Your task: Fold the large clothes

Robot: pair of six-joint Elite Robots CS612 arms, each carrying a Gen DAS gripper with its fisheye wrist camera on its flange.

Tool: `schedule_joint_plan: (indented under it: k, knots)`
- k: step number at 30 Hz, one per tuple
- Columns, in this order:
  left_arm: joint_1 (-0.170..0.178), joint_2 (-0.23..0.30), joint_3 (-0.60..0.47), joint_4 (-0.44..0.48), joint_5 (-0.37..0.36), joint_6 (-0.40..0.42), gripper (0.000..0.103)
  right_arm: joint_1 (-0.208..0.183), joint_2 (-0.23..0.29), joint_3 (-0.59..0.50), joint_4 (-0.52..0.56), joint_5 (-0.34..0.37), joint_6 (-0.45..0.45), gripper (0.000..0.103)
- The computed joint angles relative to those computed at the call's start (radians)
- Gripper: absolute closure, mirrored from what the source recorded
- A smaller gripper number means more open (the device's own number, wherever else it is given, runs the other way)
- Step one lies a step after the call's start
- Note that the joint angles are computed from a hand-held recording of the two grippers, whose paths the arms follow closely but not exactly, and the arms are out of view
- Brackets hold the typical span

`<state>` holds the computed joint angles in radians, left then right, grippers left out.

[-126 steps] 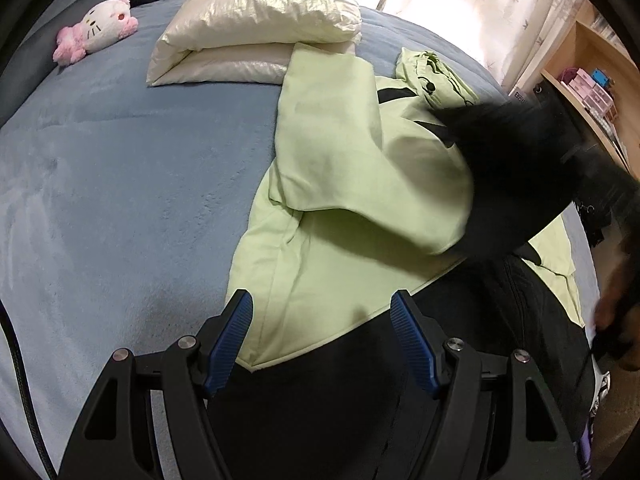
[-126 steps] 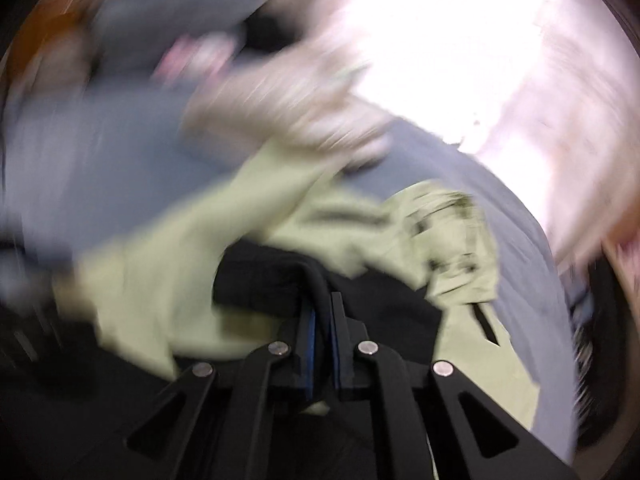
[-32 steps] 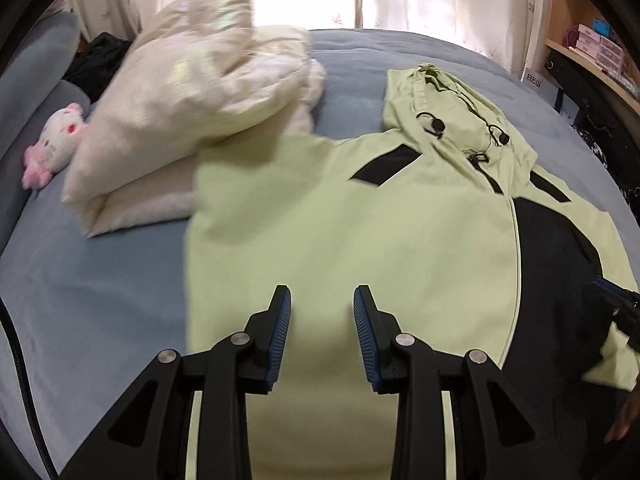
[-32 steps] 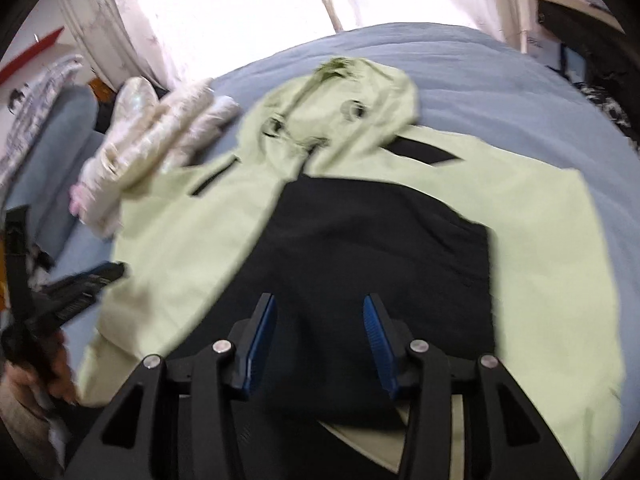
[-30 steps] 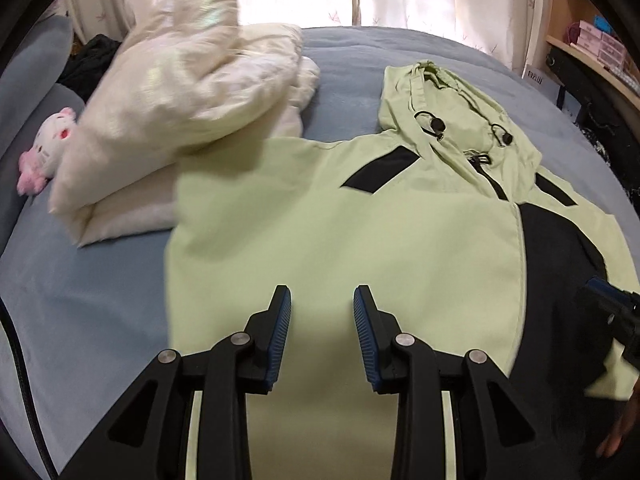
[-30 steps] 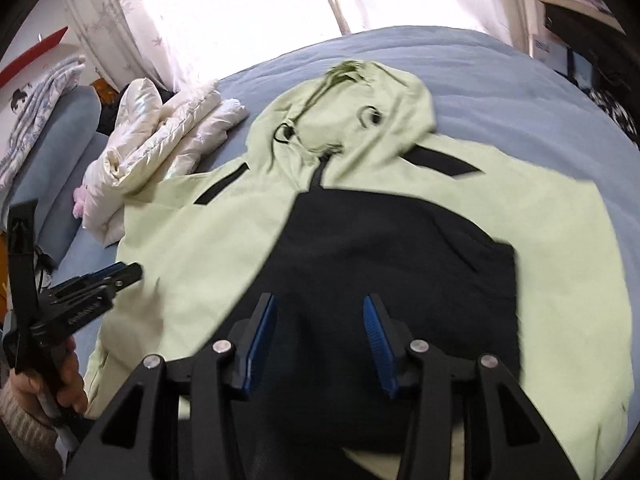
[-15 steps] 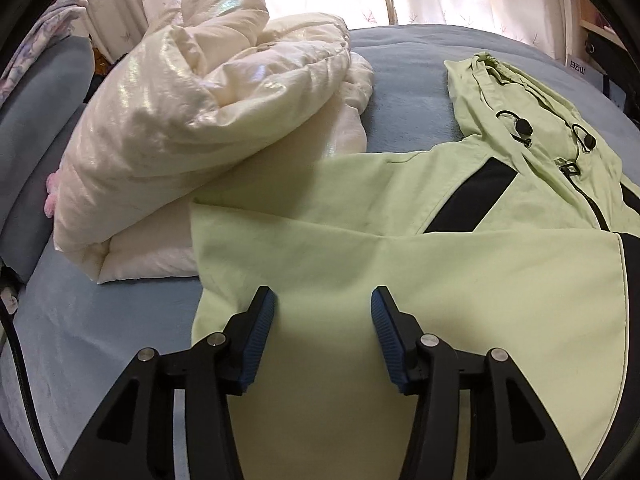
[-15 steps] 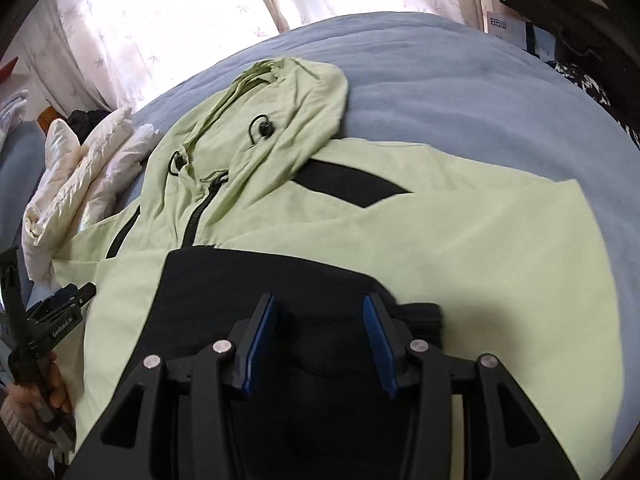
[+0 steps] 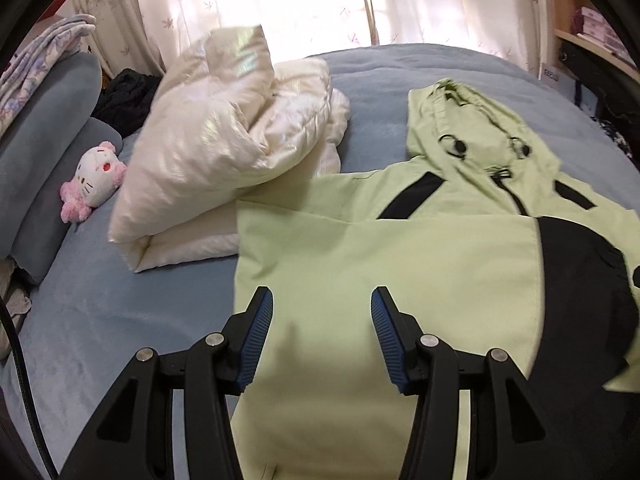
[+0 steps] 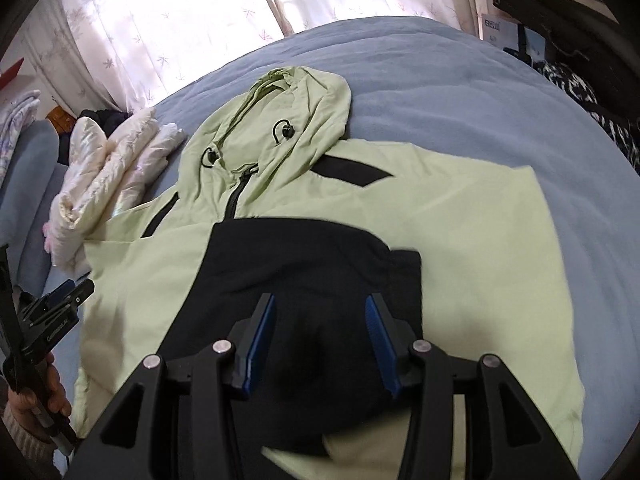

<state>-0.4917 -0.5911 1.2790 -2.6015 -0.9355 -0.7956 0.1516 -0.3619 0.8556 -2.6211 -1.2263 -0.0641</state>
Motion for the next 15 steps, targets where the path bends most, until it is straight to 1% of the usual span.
schedule_joint_plan:
  k: [4,7,10,15]
  knots:
    - [-0.026,-0.066,0.087,-0.033,0.001,-0.022,0.053,-0.011,-0.068,0.118,-0.068,0.017,-0.003,0.057]
    - [-0.049,-0.117,0.153,-0.031,0.014,-0.049,0.048,-0.021,-0.130,0.228,-0.146,0.032,-0.010,0.057]
    - [-0.071,-0.166,0.220,-0.053,0.020,-0.067,0.047,-0.031,-0.185,0.325,-0.226,0.046,-0.018,0.056]
    - [-0.107,-0.243,0.330,-0.084,0.039,-0.103,0.047,-0.046,-0.261,0.460,-0.320,0.081,-0.044,0.056]
